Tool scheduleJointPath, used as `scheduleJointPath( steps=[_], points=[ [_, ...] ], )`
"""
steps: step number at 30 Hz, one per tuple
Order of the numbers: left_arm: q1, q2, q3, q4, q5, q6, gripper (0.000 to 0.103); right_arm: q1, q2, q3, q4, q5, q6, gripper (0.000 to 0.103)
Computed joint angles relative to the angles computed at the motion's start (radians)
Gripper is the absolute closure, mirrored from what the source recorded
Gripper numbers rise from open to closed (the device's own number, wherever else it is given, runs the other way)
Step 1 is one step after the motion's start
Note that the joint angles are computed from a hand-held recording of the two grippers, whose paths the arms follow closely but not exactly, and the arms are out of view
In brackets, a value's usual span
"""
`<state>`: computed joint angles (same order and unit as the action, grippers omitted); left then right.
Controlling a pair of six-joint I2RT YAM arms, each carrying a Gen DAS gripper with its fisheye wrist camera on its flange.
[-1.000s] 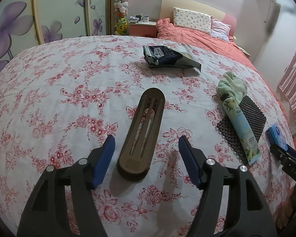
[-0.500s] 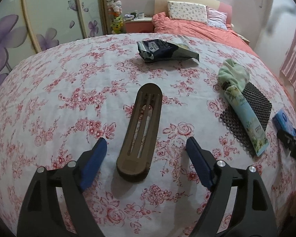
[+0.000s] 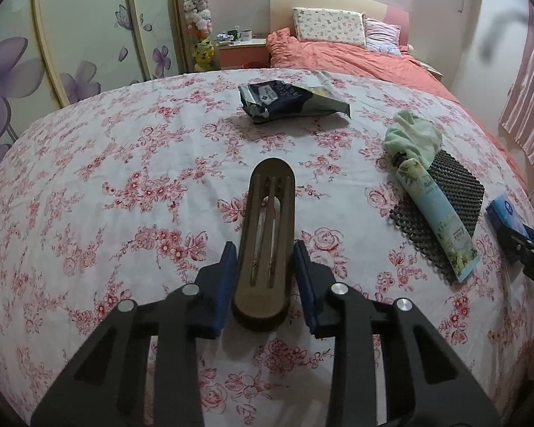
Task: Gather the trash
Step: 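Close the right gripper on the blue tissue pack and lift it, then carry the comb and tissue pack over the orange basket and open both grippers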
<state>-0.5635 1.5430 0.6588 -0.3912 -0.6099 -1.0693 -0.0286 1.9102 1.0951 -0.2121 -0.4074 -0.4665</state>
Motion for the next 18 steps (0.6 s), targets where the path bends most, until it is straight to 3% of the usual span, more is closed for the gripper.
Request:
scheduleJointPath(
  steps=[4,18],
  points=[
    [-0.016,-0.034,-0.024,0.021,0.013,-0.018,0.070,-0.043,-0.028,-0.016,-0.015,-0.048,-0.011,0.050],
    [-0.206,-0.020,0.142,-0.152,-0.092,-0.137,0.070,-0.224,-0.128,-0.012,-0.093,-0.222,-0.036,0.051]
  ],
)
